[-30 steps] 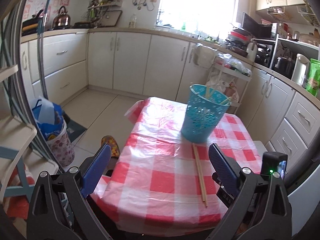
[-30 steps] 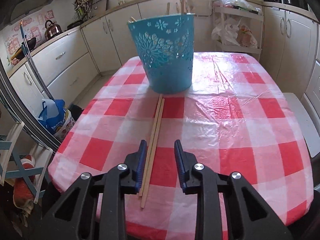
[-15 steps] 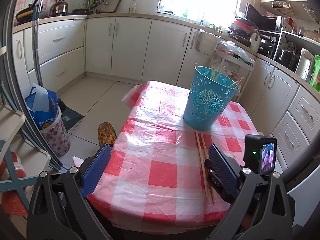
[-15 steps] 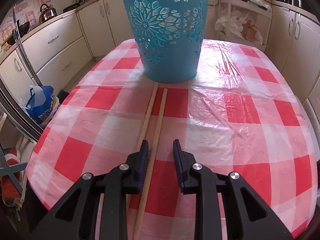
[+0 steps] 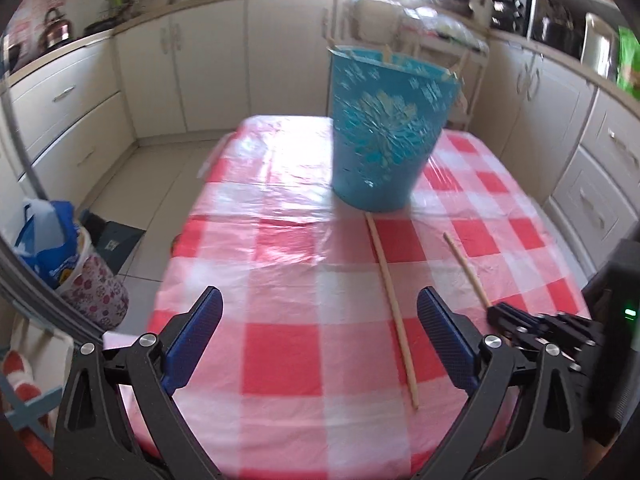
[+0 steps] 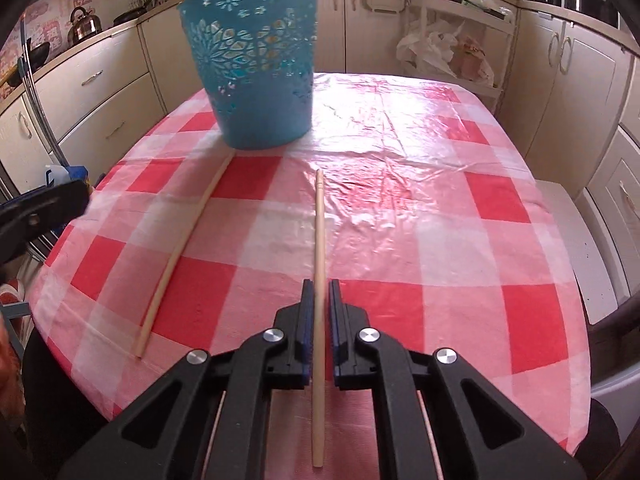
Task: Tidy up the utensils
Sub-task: 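Close the right tool on a stick while the left tool grasps the last stick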
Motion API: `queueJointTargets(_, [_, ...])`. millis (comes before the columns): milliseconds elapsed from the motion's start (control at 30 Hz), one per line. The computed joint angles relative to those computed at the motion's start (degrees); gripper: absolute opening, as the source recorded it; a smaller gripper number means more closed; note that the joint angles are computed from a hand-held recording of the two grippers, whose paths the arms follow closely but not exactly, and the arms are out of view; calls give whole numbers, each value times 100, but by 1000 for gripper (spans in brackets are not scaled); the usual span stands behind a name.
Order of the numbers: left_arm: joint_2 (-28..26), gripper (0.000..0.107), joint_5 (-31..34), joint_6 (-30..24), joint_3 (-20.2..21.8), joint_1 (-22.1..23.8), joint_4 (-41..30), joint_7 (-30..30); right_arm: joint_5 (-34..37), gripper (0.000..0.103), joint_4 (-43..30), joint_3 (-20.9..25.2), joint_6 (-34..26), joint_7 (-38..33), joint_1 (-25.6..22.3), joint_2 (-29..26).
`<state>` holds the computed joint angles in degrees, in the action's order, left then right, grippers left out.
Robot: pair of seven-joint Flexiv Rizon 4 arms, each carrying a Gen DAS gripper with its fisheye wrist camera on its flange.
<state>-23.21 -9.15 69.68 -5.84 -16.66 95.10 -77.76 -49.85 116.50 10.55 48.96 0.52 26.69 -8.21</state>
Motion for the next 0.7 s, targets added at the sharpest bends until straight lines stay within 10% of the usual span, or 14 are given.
queueJointTargets(333, [-1194, 76, 1043, -960, 482, -745, -1812, -585, -95, 11, 165, -95, 556, 11, -259, 61])
queueJointTargets(400, [-1320, 64, 1082, -1153, 479, -754, -2026, -617, -71, 11, 42, -128, 563, -101, -262, -53])
queueJointTargets(500, [-1397, 12, 836, -1437, 237, -571, -2065, -403, -40, 11, -156, -161, 310, -346, -191, -198])
queueJointTargets(700, [-1068, 5, 292, -987, -81, -231, -1271, -68, 81, 6, -189, -177, 452, -368, -162, -231])
